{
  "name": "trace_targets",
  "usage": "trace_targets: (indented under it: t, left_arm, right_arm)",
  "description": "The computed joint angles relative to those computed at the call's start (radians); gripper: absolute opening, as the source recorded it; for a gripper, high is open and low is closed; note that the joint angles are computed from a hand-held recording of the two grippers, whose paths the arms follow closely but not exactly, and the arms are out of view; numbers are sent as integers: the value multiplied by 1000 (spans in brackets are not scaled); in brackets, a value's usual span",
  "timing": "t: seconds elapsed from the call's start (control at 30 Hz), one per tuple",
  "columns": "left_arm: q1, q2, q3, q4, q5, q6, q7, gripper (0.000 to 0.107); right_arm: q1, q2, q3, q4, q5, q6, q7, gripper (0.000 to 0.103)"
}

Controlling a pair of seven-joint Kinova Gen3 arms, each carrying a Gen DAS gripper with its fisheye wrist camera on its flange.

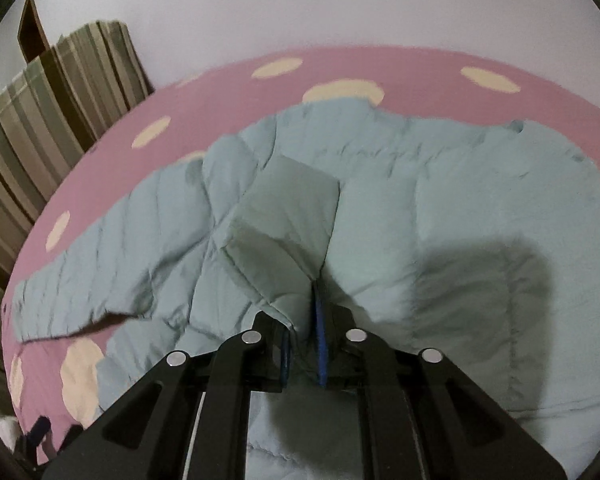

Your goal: Fold large clothes

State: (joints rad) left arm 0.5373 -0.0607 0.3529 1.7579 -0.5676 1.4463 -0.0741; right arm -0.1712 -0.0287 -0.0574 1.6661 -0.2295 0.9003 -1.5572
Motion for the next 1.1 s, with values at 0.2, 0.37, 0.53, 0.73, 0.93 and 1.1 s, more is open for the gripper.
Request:
trace_targets:
  t: [0.2,0.37,0.53,0.73,0.93,1.1]
  left_arm:
    - [0,1,-1,0,0,0,-1,101]
    - [-2,-3,-1,5,1,-5,-1,101]
    - [-1,-1,1,3,0,-2,-1,101]
    - [-2,-2,0,7,0,-2,-4,101]
    - [-1,1,0,4,-1,1,-6,101]
    - [-1,-1,-1,6,-1,2,-9,101]
  right_arm:
    - [-4,-25,10,30,-74,9,89,47]
    - [8,-136,54,64,-158,38,201,50]
    - [101,-256,203,94,-184,83,232,45]
    - [260,-193,396,76,-175,116,275,30]
    - [342,-83,382,116,-176,120,366,30]
    - [401,-87,327,86,-189,147,366,30]
